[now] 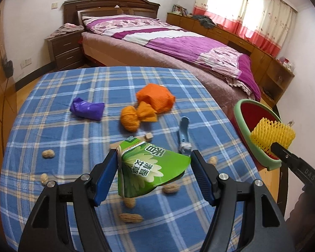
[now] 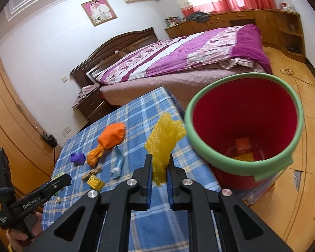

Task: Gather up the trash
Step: 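Lift both held items and carry them over the red bucket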

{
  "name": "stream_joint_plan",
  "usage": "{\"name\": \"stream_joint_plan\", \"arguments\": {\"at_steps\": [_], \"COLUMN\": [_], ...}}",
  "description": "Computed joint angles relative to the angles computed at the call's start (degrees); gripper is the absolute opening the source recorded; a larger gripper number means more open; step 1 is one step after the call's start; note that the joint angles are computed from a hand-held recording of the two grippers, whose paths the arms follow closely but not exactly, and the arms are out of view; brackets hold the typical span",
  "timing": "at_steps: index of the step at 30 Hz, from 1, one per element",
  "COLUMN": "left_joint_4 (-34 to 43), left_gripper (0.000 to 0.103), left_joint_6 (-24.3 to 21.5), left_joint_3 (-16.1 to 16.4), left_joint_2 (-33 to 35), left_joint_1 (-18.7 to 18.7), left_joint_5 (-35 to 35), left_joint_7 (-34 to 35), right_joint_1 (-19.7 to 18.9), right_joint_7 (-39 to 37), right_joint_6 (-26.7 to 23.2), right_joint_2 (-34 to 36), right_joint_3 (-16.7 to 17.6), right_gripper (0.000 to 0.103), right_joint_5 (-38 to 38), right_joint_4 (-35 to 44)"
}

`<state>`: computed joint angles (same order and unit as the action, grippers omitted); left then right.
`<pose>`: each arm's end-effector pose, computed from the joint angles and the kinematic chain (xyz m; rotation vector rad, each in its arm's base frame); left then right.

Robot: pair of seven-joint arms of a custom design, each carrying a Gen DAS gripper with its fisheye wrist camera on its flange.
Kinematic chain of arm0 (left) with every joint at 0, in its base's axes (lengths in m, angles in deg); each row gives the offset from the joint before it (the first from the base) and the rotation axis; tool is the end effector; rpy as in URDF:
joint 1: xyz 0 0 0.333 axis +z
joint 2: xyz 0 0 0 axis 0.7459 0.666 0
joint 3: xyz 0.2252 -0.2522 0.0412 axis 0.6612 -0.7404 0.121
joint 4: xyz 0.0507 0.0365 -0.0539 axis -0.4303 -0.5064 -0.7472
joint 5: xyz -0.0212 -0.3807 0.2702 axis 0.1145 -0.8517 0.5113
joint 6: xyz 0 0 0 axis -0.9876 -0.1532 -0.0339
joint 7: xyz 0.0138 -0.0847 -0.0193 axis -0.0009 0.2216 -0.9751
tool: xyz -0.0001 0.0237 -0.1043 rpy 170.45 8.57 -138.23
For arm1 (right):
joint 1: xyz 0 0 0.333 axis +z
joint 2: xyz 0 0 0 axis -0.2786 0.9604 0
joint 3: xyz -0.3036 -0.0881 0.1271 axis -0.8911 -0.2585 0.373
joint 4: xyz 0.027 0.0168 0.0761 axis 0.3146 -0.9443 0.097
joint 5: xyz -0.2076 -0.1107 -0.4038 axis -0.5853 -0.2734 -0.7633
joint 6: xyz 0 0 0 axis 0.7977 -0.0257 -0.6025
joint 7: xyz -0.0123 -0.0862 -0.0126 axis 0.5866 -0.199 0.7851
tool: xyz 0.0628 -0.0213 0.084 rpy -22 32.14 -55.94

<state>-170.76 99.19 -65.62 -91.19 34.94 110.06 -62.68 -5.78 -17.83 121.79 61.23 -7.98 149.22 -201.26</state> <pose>0.5005 -0.3041 0.4297 -2.1445 1.3096 -0.7142 0.5899 0.0671 0.4371 -1.7437 1.3542 -0.1224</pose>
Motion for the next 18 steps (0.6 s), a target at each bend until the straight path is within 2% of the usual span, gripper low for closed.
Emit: {"name": "stream_joint_plan", "arguments": {"at_steps": [7,18], "left_joint_4": [4.68,13.32], "left_gripper": [0.07,0.07], "left_joint_6": [-0.54,-0.23], "left_joint_3": [0.06,1.85], "left_joint_2": [4.31,11.73], "left_joint_1": [-1.36,-4.66], "left_joint_5": [0.0,-0.54], "left_joint_7": [3.23,10.16], "right_joint_1": [-1.42,-3.74], "right_joint_7": [-0.26,1.25], "right_joint_6": [1.25,3.09], "right_joint_2": [0.61,2.04], "right_joint_3": [-0.96,-1.51], "right_gripper": [0.013,0.013], "right_joint_5": [1.23,2.02], "right_joint_4": [0.58,1.59]}}
